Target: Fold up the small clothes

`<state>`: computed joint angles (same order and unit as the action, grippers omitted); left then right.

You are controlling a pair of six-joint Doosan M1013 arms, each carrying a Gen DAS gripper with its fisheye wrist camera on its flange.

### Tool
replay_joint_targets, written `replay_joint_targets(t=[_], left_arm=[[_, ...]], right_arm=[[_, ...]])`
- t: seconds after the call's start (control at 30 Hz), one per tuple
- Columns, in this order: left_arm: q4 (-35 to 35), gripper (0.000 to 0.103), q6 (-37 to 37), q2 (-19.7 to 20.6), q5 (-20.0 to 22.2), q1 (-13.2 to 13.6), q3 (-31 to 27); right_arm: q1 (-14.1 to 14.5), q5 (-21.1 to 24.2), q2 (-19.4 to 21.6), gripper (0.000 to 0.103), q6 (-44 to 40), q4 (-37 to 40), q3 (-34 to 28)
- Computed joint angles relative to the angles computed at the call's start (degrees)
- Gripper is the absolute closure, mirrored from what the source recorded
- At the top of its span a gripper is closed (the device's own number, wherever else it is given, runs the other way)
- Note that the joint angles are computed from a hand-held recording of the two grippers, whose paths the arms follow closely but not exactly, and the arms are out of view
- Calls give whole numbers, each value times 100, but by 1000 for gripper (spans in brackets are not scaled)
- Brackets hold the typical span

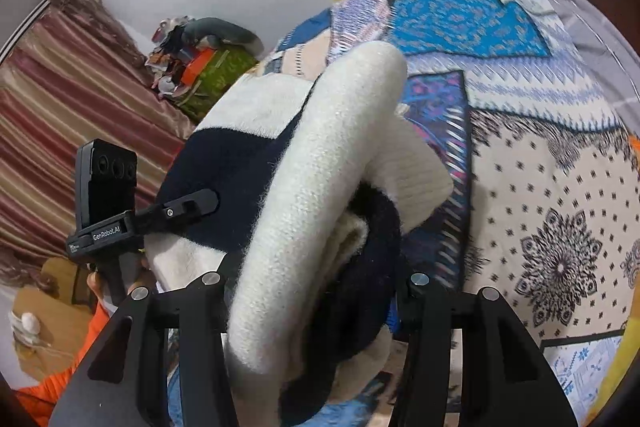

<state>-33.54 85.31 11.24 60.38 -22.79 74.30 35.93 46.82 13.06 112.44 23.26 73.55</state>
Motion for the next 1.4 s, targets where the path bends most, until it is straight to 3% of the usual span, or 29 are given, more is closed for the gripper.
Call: replay_joint_targets(t=[0.6,0.83,1.03,1.4], left_arm=[[163,51,-216,-720,9,510,793],[40,50,-299,-650,92,555,975],[-59,41,-465,-512,199,577,1002],[41,34,-664,-571,192,688,1074]], right_arm=[[391,352,630,58,-371,113,-820],[404,546,725,58,-274,6,-816],[381,591,684,52,-122,-43,-691],[497,619,441,49,190,-906,-612]])
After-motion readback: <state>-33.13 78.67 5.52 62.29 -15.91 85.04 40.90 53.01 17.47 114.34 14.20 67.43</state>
